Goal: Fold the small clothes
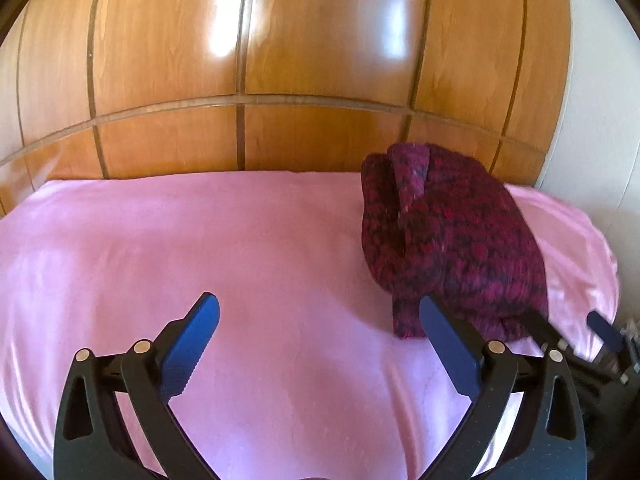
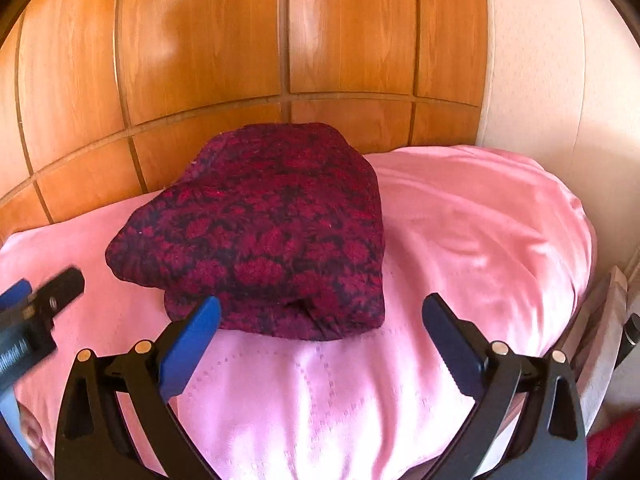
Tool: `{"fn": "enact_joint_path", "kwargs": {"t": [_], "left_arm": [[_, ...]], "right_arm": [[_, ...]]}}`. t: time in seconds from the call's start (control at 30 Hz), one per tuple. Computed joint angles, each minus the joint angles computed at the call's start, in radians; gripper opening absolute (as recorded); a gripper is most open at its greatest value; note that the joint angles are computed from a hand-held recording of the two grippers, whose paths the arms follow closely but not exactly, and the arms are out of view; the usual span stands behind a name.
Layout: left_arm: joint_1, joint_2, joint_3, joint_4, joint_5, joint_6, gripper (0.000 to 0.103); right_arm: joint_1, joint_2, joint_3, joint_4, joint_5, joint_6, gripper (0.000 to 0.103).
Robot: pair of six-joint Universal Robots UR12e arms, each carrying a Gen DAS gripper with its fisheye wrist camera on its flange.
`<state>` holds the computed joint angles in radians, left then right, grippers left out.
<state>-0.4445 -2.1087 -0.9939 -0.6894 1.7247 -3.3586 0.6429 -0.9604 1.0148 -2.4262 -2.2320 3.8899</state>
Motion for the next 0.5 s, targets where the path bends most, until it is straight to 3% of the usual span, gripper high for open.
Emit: {"fn": "enact_joint_path", "kwargs": {"t": [0.5], "left_arm": [[-0.004,0.014,-0.025,0.027,0.005,0.011,0.099]], "right_arm": [[0.011,-0.007,0.012,-0.023,-0.038,0.001,0.101]]}}
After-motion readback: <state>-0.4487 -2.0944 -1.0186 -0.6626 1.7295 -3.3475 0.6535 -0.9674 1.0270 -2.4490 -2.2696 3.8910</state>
